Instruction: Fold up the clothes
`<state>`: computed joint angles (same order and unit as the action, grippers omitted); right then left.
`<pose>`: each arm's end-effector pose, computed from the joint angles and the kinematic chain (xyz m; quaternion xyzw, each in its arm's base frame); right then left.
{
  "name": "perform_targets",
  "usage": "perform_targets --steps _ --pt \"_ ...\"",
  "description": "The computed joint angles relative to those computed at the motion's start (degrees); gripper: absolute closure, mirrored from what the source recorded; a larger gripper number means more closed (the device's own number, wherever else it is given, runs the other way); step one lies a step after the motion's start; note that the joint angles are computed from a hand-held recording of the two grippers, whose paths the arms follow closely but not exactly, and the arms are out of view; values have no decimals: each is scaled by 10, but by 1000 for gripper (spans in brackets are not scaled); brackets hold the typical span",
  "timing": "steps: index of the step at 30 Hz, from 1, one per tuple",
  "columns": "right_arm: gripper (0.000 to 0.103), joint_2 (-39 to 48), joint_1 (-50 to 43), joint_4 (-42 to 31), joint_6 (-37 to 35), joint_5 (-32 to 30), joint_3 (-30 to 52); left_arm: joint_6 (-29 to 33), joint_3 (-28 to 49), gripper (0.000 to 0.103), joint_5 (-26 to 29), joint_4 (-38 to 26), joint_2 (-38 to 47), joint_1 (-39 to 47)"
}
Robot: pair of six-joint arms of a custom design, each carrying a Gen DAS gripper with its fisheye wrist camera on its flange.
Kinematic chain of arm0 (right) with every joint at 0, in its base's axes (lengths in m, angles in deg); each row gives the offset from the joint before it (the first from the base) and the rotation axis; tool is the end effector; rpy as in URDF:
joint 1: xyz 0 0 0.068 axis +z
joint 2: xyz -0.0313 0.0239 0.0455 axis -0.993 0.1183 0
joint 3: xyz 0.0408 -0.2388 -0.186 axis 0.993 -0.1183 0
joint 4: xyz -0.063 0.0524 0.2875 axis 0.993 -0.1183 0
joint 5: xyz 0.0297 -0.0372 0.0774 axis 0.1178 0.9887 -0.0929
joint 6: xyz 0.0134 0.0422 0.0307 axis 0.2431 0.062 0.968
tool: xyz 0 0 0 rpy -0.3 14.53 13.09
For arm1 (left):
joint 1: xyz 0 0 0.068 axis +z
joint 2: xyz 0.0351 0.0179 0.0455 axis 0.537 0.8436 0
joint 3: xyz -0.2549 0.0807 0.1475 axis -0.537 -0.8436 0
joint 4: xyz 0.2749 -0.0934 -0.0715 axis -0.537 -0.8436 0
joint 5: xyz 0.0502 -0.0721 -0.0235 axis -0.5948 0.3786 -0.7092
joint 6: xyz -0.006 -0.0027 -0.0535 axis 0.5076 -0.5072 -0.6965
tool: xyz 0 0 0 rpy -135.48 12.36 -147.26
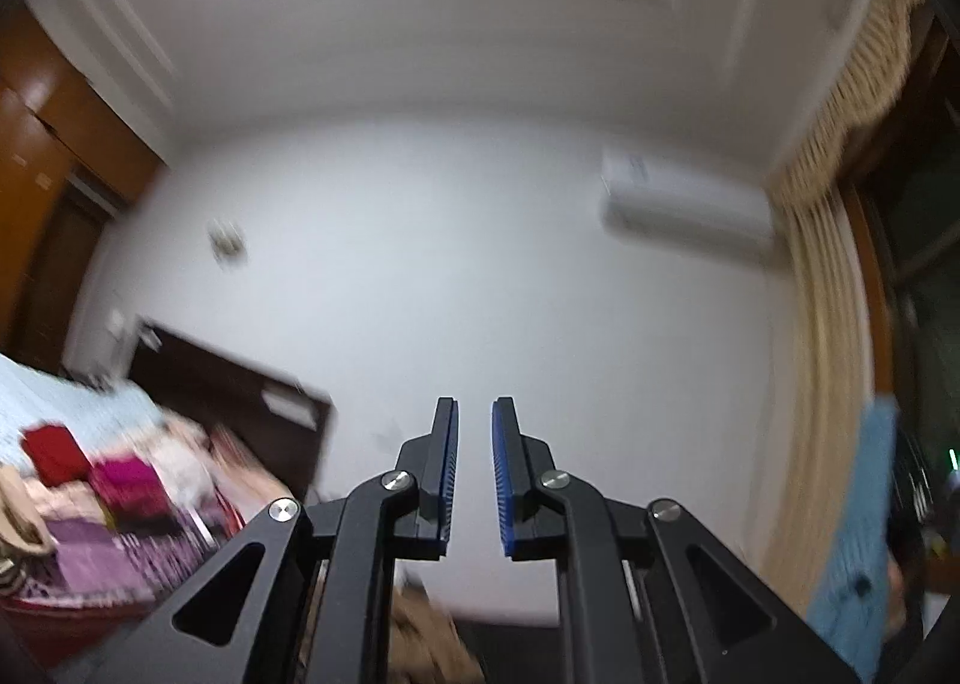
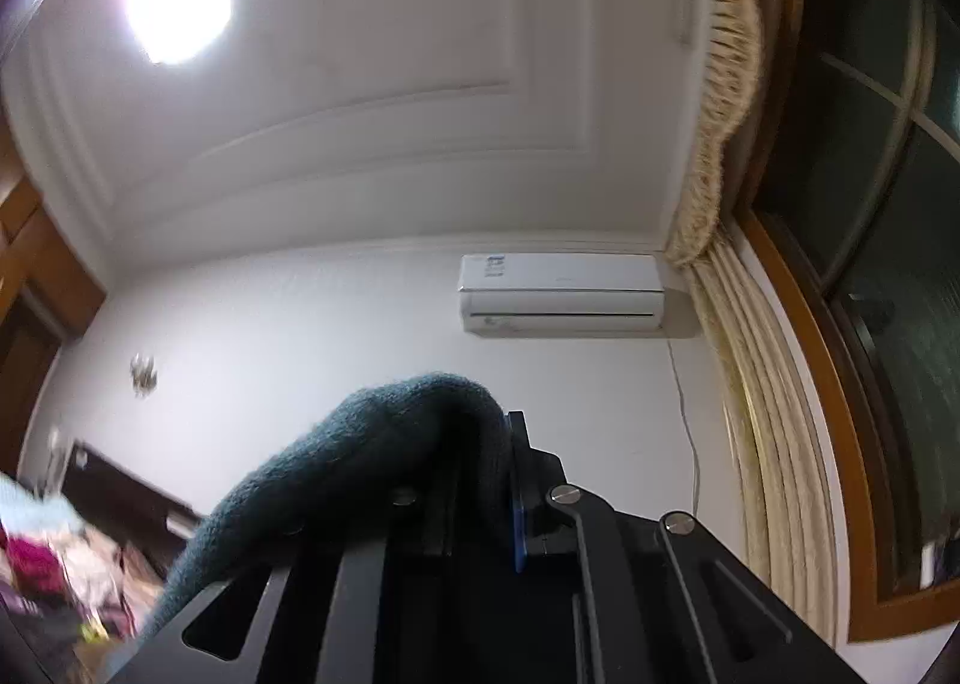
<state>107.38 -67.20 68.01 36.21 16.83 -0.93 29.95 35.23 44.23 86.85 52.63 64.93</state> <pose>0.2411 0.0505 0.3313 0.0636 0.4408 -0.2337 0.8643 0.2810 0.1450 0.2955 0.0508 0.6104 -0.2513 0.7495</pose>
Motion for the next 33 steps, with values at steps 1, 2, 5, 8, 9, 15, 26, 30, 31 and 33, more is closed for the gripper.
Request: perform_targets --steps 1,2,5,8,9,15,26,30,31,33 --pt "90 10 -7 -5 2 -5 7 27 2 90 21 -23 9 -12" --pt "90 15 -12 -14 6 -8 13 51 3 90 42 -42 20 -24" --pt "90 14 -17 -43 23 -6 28 125 7 88 104 -108 55 -61" --pt "90 16 -23 -57 32 -8 37 207 3 56 153 -174 90 -100" --pt "90 19 -23 -59 31 -7 42 237 0 36 168 -193 103 -114" --pt "90 43 -2 -67 3 -1 72 472 -6 21 196 -356 179 -196" --pt "90 63 20 -56 -6 10 76 604 46 21 182 -522 279 -290" --pt "90 56 11 -52 9 8 63 578 52 63 162 -531 270 -311" --pt "90 55 9 -47 9 8 59 575 61 83 157 -550 271 -316" --pt "90 53 4 -37 8 10 50 550 62 88 144 -546 271 -321"
